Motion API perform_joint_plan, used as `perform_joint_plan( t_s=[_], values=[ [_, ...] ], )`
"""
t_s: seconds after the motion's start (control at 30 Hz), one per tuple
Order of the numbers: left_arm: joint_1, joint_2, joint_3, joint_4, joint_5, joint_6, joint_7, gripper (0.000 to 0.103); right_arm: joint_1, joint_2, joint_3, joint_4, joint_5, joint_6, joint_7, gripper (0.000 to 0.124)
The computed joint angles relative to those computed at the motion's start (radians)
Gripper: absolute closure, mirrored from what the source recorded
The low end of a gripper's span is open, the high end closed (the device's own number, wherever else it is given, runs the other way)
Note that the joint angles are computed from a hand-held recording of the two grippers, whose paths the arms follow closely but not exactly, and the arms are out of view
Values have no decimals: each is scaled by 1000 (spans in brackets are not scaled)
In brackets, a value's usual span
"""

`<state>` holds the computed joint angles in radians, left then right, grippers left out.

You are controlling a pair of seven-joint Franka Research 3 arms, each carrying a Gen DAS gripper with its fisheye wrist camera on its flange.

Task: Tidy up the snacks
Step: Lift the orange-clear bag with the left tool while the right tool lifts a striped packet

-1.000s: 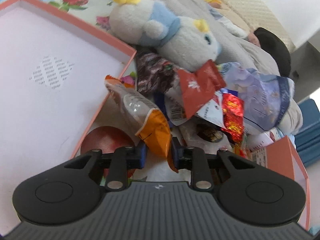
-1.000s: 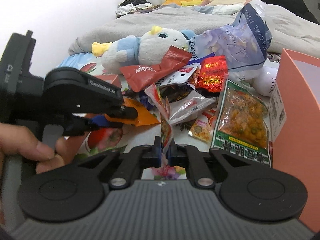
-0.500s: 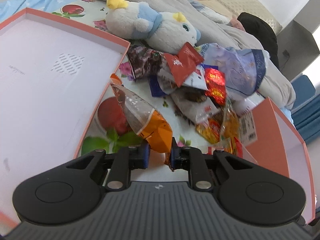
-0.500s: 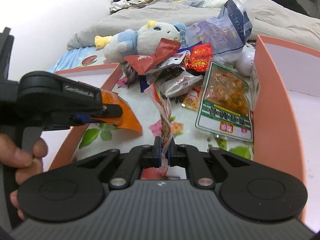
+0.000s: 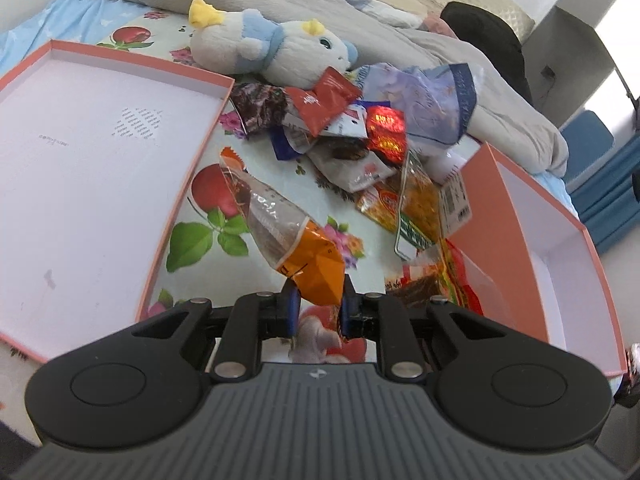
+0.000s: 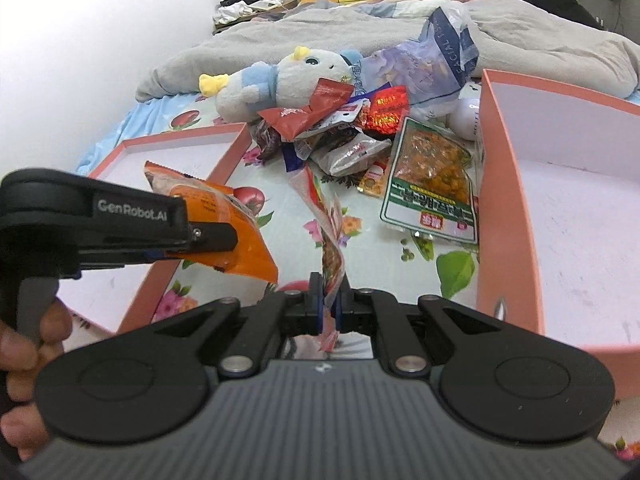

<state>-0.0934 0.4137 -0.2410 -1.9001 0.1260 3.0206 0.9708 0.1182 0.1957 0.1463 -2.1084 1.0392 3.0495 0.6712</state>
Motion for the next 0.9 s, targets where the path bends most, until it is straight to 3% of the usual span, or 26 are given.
perform_joint_plan(
  t_s=[0.2,0.53,0.6,0.9],
  values=[
    [19,-38,-29,-40,-13,-13,34,81,2,-34,-10,-31,23,-10,10,116],
    [-4,-75,-23,-28,-10,-29,87,81,25,-96,-48,-52,42,-19,-5,116],
    [15,-84,-49,-27,-32,-15,120,81,25,-119,-57,-56,55,-36,-20,116],
    [-20,-104,-54,52,-40,-47,187,81,44,-191,-109,-58,117,-22,-68,116]
  ],
)
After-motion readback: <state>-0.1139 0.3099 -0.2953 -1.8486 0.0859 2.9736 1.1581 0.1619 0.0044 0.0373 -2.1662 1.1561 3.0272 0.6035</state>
